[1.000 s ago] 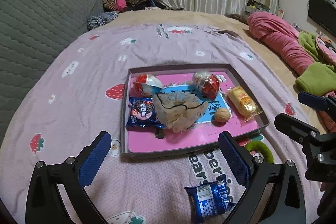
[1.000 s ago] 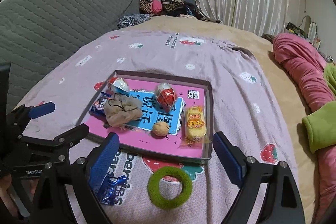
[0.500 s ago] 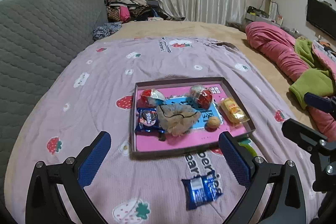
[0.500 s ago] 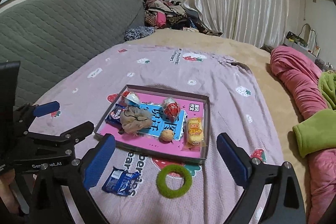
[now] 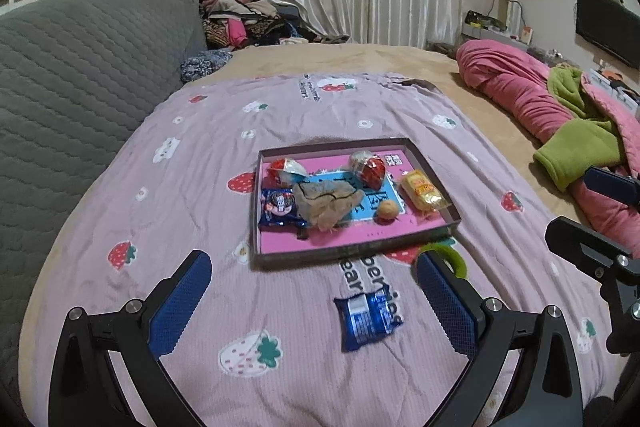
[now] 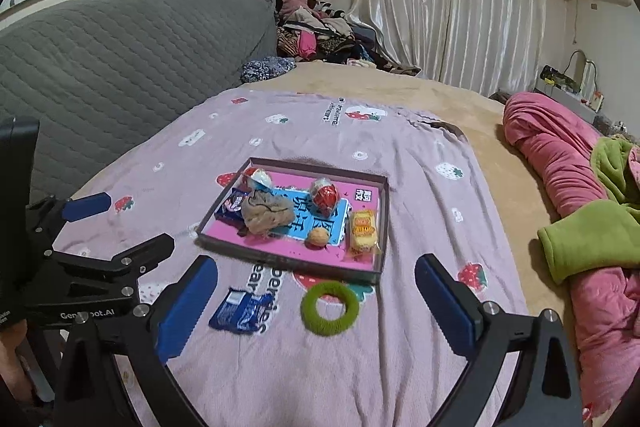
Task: Organize objects
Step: 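Withdraw both open grippers up and away from the tray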
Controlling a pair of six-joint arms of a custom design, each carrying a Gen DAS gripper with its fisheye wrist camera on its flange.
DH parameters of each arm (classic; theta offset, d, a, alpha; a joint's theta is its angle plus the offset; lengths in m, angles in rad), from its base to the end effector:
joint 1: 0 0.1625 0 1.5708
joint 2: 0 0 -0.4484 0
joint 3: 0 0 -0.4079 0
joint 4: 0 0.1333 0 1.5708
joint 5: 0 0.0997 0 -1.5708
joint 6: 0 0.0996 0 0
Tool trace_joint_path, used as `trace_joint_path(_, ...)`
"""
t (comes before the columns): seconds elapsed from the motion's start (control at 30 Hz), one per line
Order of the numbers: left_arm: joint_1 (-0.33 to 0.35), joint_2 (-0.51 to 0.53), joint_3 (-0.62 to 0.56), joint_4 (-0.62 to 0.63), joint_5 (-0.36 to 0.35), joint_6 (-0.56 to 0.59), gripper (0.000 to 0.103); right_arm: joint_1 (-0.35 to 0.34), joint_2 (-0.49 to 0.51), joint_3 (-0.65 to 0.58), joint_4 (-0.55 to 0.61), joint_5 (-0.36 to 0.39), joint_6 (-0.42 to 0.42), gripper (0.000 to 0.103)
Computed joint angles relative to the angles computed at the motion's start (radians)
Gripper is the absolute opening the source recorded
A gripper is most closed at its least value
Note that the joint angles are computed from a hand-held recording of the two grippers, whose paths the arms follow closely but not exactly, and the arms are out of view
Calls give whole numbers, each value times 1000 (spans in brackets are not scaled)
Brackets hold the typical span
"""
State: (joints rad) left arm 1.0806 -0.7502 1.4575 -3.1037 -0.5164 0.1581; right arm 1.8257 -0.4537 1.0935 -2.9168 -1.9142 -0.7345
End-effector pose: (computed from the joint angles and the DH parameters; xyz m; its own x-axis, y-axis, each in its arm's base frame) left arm -0.1552 -0.7580 0.2431 -0.6771 -0.2331 -0.6980 0.4312 0.6430 -0.6329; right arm 0.3152 -0.8138 0.1088 -0.5886 -0.5127 0.6251 -0.7900 0.5290 -0.3099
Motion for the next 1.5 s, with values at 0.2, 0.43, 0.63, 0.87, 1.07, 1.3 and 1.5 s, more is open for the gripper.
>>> trace_joint_path(0.2, -23, -22, 63, 1, 21, -29, 102, -1, -49, 88, -40, 2, -2, 100)
trace_joint_path(0.43, -44, -37, 118, 5, 36, -63, 102, -4, -92, 162, -78, -6, -6, 100)
trace_joint_path(0.63, -53, -39, 147, 18, 39, -94, 102, -13, -113, 203, -95, -14, -6, 100)
trace_joint_path(0.87, -55, -39, 171, 33, 30, -127, 102, -25, -121, 228, -112, -29, -10, 100)
trace_joint_path(1.07, -48, -27, 174, 45, 19, -142, 102, -39, -122, 232, -105, -34, 0, 100)
trace_joint_path(1.3, -32, -6, 162, 73, 4, -150, 102, -49, -107, 217, -96, -45, 3, 100)
trace_joint_path(1.5, -11, 13, 144, 94, -12, -161, 102, -58, -83, 198, -88, -57, -1, 100)
